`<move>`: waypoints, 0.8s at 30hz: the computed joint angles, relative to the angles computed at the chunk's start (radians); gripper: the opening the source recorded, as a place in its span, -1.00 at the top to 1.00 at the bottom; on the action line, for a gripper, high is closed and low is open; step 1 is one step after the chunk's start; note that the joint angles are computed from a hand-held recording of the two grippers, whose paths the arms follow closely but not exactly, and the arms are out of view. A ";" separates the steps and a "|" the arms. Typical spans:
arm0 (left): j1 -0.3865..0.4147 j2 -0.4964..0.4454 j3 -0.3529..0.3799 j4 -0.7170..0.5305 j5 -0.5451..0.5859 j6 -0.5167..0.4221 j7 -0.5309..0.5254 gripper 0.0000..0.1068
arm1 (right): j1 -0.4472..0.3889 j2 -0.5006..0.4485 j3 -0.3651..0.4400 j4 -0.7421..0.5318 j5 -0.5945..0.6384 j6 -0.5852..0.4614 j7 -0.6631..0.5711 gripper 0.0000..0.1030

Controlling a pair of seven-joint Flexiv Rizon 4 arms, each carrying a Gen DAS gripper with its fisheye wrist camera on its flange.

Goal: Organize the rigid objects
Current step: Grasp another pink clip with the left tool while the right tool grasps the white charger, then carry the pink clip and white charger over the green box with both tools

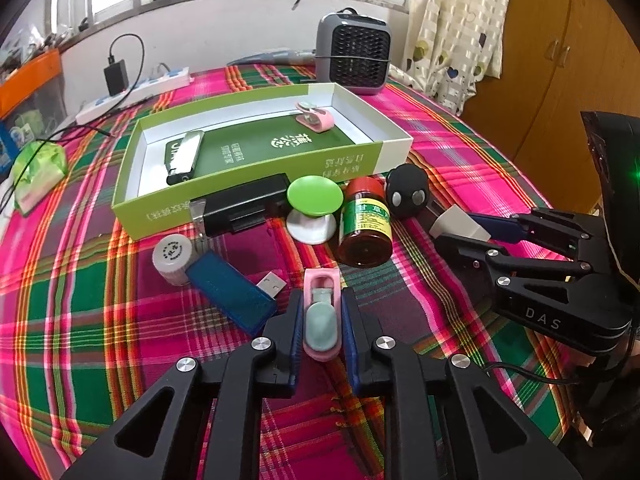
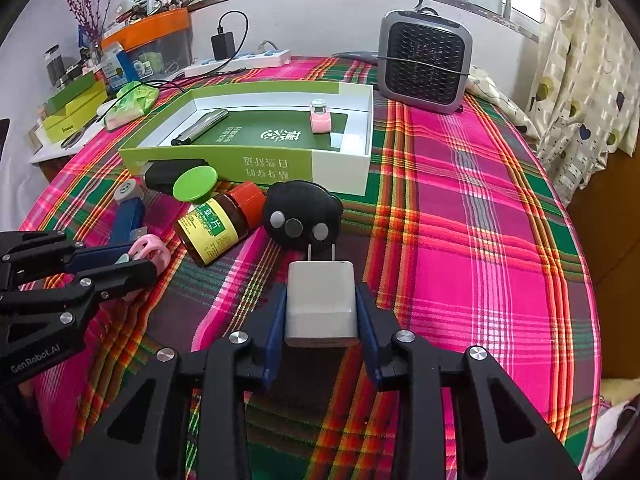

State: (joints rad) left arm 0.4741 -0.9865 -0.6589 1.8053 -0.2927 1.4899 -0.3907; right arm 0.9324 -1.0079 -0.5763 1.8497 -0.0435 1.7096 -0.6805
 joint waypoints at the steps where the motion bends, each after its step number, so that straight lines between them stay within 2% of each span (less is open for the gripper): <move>1: 0.002 -0.001 -0.003 0.001 0.000 0.002 0.000 0.68 | 0.002 0.000 -0.001 0.002 0.002 0.001 0.001 0.32; 24: 0.051 -0.001 -0.050 0.016 0.040 0.035 -0.028 0.68 | 0.036 0.008 -0.026 0.032 0.051 0.033 -0.004 0.33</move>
